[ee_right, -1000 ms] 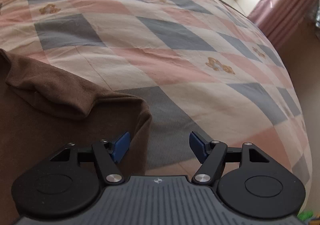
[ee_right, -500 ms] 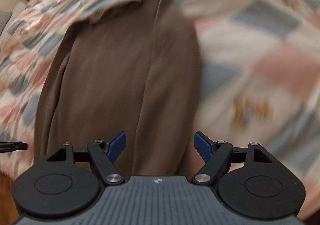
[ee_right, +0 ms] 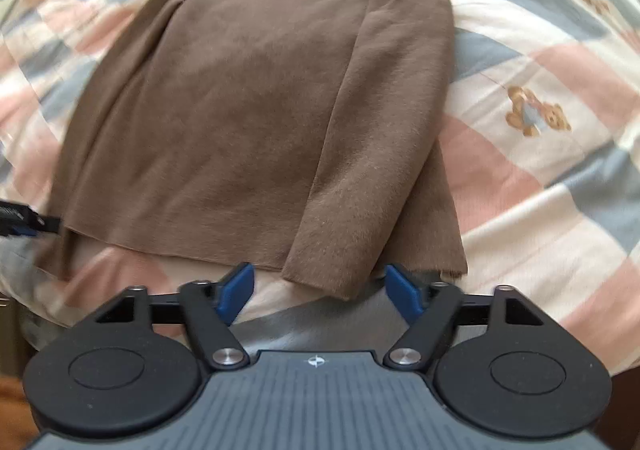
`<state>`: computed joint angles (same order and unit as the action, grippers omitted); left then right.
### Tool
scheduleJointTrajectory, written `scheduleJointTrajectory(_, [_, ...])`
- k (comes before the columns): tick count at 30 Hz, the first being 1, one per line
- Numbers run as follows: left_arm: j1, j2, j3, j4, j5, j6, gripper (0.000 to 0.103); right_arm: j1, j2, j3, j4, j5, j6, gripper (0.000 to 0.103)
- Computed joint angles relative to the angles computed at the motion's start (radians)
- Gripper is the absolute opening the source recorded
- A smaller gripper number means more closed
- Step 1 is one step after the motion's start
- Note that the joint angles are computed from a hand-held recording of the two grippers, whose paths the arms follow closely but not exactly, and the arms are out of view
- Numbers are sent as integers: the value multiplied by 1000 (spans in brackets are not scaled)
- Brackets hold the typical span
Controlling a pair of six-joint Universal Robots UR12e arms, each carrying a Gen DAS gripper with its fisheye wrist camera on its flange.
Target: Fold clothes
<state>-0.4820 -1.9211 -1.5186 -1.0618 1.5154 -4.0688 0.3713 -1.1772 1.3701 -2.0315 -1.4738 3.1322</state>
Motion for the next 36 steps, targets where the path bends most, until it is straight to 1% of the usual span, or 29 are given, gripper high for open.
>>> scheduleJointTrajectory(1, [-3,-7,20,-36,15,27,4,2,4,-3,2,-13,-5,31])
scheduleJointTrajectory(2, [-5,-13,40,-72,28,50,3,3,7,-8,7,-25,-4,4])
scheduleJointTrajectory(3, [-7,-15,57,-96,46,72,1,0,8,-11,5,-28,4,3])
scheduleJointTrajectory(4, [-11,-15,73,-119,79,96,1,-5,3,-10,-10,-28,10,3])
scheduleJointTrajectory(5, [-16,-12,90,-142,130,122,1,-10,-3,-7,-33,-31,11,3])
scheduleJointTrajectory(8, [-26,7,133,-199,311,205,1,-40,-26,-10,-102,-63,22,3])
scheduleJointTrajectory(10, [-17,24,155,-231,452,241,2,-69,-38,-21,-159,-116,17,3])
scheduleJointTrajectory(12, [3,28,187,-294,563,242,2,-105,-34,-48,-201,-193,19,3])
scheduleJointTrajectory(13, [11,16,217,-338,599,237,2,-124,-28,-66,-221,-234,21,3])
scheduleJointTrajectory(14, [17,3,241,-386,616,224,3,-144,-17,-86,-230,-274,34,3])
scheduleJointTrajectory(15, [23,-7,257,-434,624,207,6,-164,-1,-110,-216,-306,58,4])
scheduleJointTrajectory(16, [30,-18,274,-482,630,190,9,-185,17,-137,-181,-320,87,4])
scheduleJointTrajectory(17, [36,-30,291,-531,637,173,11,-204,33,-163,-131,-323,128,9])
scheduleJointTrajectory(18, [42,-32,298,-574,625,148,18,-221,50,-188,-75,-323,175,27])
scheduleJointTrajectory(19, [43,-28,291,-600,602,119,26,-234,64,-207,-23,-326,227,40])
scheduleJointTrajectory(20, [39,-22,278,-617,583,85,30,-243,61,-199,-5,-313,269,55])
scheduleJointTrajectory(21, [33,-18,268,-631,559,44,35,-250,51,-175,-11,-288,300,57])
scheduleJointTrajectory(22, [28,-10,251,-622,519,6,34,-257,40,-150,-16,-263,331,58])
scheduleJointTrajectory(23, [24,1,225,-596,470,-28,33,-263,26,-120,-31,-225,353,62])
scheduleJointTrajectory(24, [19,10,201,-552,410,-58,30,-269,10,-84,-49,-166,364,63])
scheduleJointTrajectory(26, [1,23,156,-408,286,-91,30,-282,-13,-22,-62,-6,366,63])
scheduleJointTrajectory(27, [-10,23,138,-323,232,-120,30,-284,-19,7,-60,78,366,63])
scheduleJointTrajectory(29, [-27,17,102,-143,134,-198,30,-283,-27,54,-43,221,366,63])
scheduleJointTrajectory(31, [-39,-1,84,-1,74,-265,31,-275,-29,88,-34,334,377,63])
scheduleJointTrajectory(33, [-47,-19,77,84,43,-314,33,-264,-29,107,-31,420,387,63])
scheduleJointTrajectory(34, [-47,-24,67,121,32,-341,34,-259,-27,111,-28,442,382,63])
scheduleJointTrajectory(36, [-38,-21,17,224,-4,-437,35,-254,-21,112,-18,460,355,63])
